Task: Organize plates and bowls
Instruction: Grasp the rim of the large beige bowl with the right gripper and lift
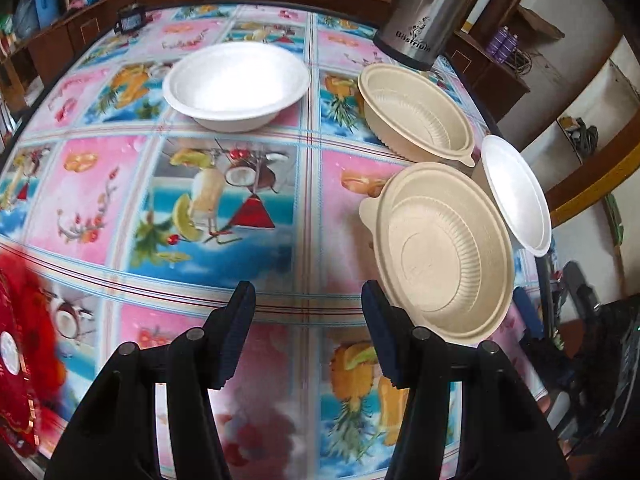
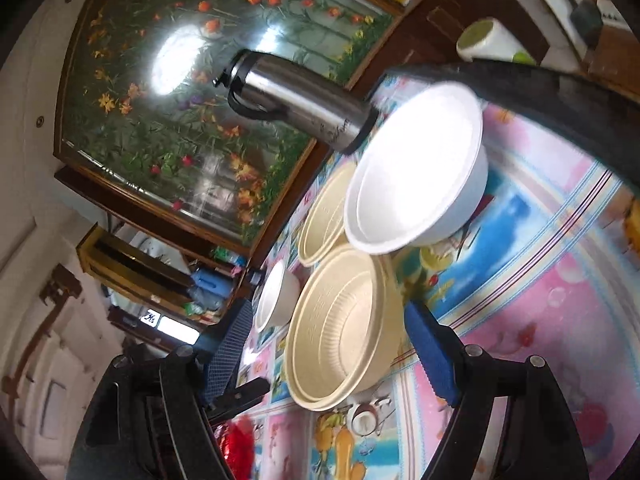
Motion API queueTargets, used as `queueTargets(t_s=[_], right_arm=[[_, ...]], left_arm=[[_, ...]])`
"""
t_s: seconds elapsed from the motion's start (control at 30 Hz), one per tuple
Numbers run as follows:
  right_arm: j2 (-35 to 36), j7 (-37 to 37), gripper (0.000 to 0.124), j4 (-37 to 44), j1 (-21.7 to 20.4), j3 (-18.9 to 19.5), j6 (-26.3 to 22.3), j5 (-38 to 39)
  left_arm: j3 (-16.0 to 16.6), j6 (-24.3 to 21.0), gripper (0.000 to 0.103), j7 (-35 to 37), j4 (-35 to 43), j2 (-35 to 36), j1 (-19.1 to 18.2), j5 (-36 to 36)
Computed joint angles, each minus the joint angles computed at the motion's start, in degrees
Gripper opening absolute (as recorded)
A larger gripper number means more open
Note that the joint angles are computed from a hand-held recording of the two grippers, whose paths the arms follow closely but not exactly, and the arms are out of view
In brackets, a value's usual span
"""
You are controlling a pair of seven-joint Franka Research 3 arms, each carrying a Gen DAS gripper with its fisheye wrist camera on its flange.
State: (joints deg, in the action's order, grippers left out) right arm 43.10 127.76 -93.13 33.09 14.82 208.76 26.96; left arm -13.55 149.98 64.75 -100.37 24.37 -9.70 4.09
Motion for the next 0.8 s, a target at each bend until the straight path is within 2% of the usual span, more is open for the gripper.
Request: queueTargets(t_s=[0.07,0.2,0.3,0.37,0.43,0.5,0.67,0.8], right_arm=[[0.8,1.5,0.076,0.5,-1.8,1.8,-1.0,-2.3],[1.8,2.5,0.070,2.0,-2.8,2.4,-4.3,-3.4],[2.2,2.9,0.059,3.1,-2.7,2.1,-6.5,-3.4],[2.2,2.9,0.045,3.4,-2.3,1.8,-7.1,-3.0],[2.4,2.9,0.040,3.4,-2.6,2.1,-7.4,-3.3],[2.2,2.4,0.036,3.8,-1.3,0.5,-8.1,-2.1],[2.2,1.1,0.028,4.5,0.8,-1.8,-9.3,0.1],[1.7,-1.0,0.019,5.4,5.7,-7.6,-11.7,4.4]], left_arm=[[-0.3,-0.8,0.054,-0.2,1.2,0.9,0.1,-0.8],[-0.1,-0.8,0.054,-1.9,2.8,1.8,-0.4,-0.9],[-0.3,-1.2,0.054,-2.3,4.2,2.7,-0.6,-1.0],[-0.1,-1.5,0.054,-3.1,5.1,3.3,-0.9,-0.9],[-0.2,-1.7,0.054,-3.5,5.5,3.6,-1.0,-0.9],[-0.7,-1.8,0.054,-3.1,5.5,3.6,-0.6,-1.6],[-2.3,1.3,0.054,-1.7,3.3,2.0,1.0,-4.5],[-1.9,0.6,0.054,-0.8,4.5,2.4,-0.1,-3.8]])
